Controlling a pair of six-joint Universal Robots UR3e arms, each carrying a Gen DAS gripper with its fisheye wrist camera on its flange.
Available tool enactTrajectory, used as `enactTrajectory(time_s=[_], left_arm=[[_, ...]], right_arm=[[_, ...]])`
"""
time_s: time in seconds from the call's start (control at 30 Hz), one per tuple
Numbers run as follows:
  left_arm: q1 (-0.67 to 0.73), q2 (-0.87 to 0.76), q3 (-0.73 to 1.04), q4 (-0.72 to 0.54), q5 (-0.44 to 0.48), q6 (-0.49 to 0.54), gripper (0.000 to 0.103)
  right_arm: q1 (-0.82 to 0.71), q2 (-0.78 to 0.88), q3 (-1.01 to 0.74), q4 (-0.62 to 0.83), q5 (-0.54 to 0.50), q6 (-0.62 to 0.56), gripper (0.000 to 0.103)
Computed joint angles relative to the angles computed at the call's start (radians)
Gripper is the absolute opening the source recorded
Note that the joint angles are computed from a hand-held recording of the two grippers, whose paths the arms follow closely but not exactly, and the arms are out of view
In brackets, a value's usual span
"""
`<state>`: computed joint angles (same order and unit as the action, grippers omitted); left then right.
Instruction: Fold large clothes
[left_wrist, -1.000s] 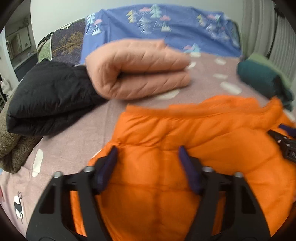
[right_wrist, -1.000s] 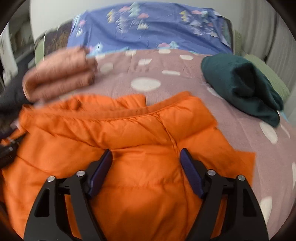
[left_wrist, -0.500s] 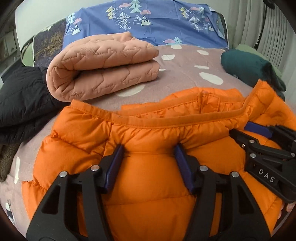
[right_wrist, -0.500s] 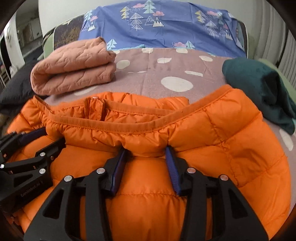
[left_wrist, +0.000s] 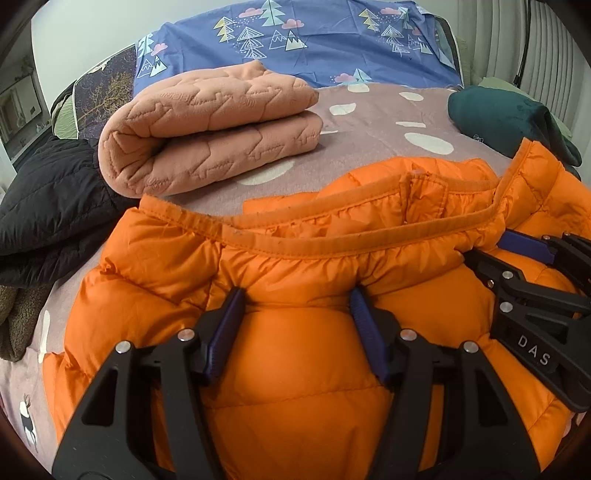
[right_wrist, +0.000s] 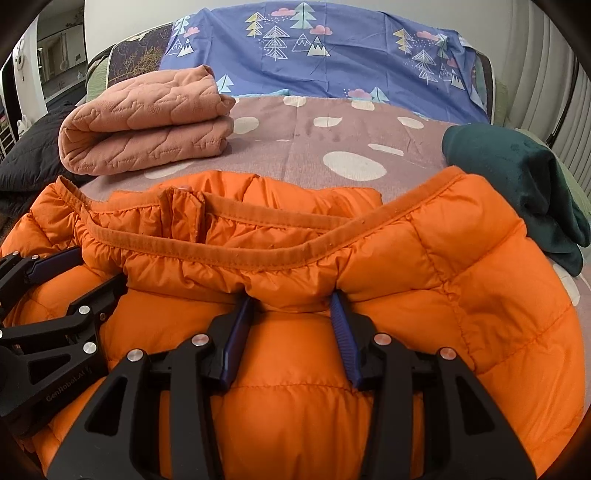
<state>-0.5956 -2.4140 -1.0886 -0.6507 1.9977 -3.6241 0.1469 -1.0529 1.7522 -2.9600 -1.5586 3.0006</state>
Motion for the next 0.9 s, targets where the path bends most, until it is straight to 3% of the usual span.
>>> enactTrajectory(time_s=[0.37, 0.7, 0.9], left_arm=[[-0.020, -0.001, 0.010, -0.027, 0.043, 0.000, 0.064], [-0.062, 0.108, -0.142, 0.067, 0.094, -0.030, 0.064], [-0.089, 0.162, -0.260, 0.132, 0.075, -0.036, 0.066]], right_arm=[[0.025, -0.081, 0.076, -0.011, -0.060, 0.009, 0.051], [-0.049, -0.384, 0.376, -0.059, 0.083, 0.014, 0.051], [-0.005, -0.255, 0.414, -0.226, 0.014, -0.034, 0.055]])
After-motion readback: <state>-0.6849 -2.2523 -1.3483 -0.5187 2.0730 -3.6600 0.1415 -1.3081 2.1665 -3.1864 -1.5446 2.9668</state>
